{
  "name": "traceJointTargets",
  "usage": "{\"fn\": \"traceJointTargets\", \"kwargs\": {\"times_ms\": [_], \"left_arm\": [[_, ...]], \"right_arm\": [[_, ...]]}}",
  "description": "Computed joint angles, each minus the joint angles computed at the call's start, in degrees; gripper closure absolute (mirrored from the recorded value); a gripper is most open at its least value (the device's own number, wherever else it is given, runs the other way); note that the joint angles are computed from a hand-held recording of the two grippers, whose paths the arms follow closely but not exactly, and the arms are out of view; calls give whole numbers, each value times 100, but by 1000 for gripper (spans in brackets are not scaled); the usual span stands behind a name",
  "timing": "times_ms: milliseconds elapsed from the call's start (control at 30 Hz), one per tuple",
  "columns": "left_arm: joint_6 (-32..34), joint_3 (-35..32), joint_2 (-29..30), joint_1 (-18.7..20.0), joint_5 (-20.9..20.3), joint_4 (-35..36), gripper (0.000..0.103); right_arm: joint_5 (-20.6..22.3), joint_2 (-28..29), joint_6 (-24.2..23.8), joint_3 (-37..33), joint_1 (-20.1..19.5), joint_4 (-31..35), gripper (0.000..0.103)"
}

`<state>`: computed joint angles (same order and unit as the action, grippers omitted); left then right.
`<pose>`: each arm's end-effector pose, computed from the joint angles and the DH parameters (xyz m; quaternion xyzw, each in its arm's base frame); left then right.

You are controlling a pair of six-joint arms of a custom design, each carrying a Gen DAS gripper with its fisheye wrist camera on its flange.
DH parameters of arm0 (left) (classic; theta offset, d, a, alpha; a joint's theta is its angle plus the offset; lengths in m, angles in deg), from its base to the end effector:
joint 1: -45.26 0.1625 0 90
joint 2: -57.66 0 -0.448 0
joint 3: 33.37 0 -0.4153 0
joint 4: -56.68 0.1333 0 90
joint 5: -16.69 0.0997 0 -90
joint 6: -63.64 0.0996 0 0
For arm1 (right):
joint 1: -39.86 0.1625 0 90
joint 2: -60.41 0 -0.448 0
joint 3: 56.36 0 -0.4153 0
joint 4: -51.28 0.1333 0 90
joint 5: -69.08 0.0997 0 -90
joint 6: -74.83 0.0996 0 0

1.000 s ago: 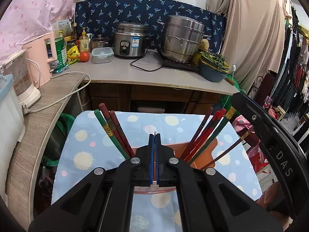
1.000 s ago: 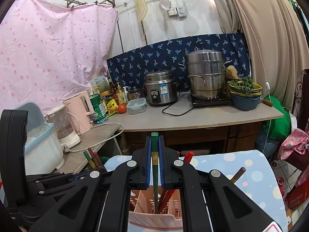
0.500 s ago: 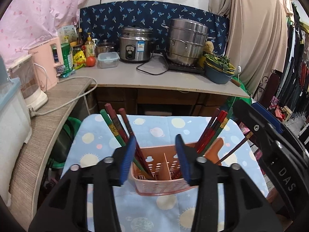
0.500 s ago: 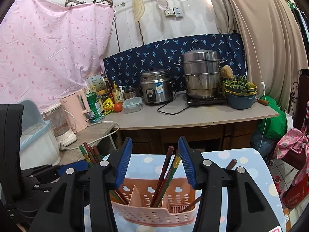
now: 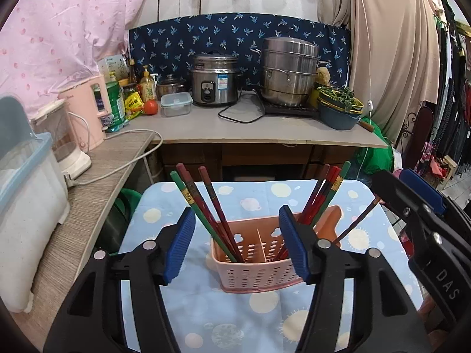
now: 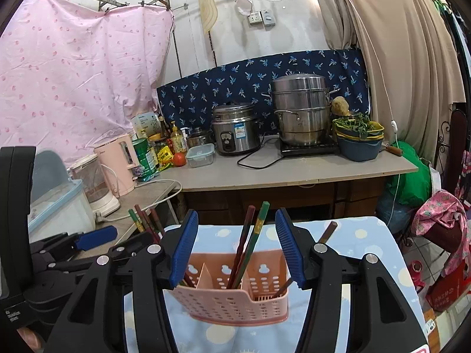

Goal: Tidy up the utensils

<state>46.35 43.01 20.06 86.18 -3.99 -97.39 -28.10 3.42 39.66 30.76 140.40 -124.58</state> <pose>-0.4440 -0.6846 0.1865 0.1001 0.8060 -0.4544 0.3659 0.2544 -0.7064 0.3565 0.3157 -0.8244 0.4439 0.1536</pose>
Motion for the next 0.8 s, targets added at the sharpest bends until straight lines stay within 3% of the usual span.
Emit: {"fn": "traceJointTargets", "kwargs": {"times_ms": [200, 367, 600, 733, 800], "left_arm": [[-142, 264, -103, -148, 249, 16, 32], [-517, 556, -230, -267, 465, 300, 28], [-1416, 990, -493, -413, 640, 1116, 15], [-2520, 1097, -633, -498, 809, 2396, 13], [-2820, 1180, -689, -534, 819, 2696, 11]], "right_arm": [[-116, -296, -33, 394, -6, -19, 41], [-371, -533, -237, 813, 8, -173, 34], [-505, -825, -411, 1393, -22, -485, 23], [-667, -940, -556, 1642, -29, -581, 19], [-720, -1003, -578, 1781, -35, -693, 19]]}}
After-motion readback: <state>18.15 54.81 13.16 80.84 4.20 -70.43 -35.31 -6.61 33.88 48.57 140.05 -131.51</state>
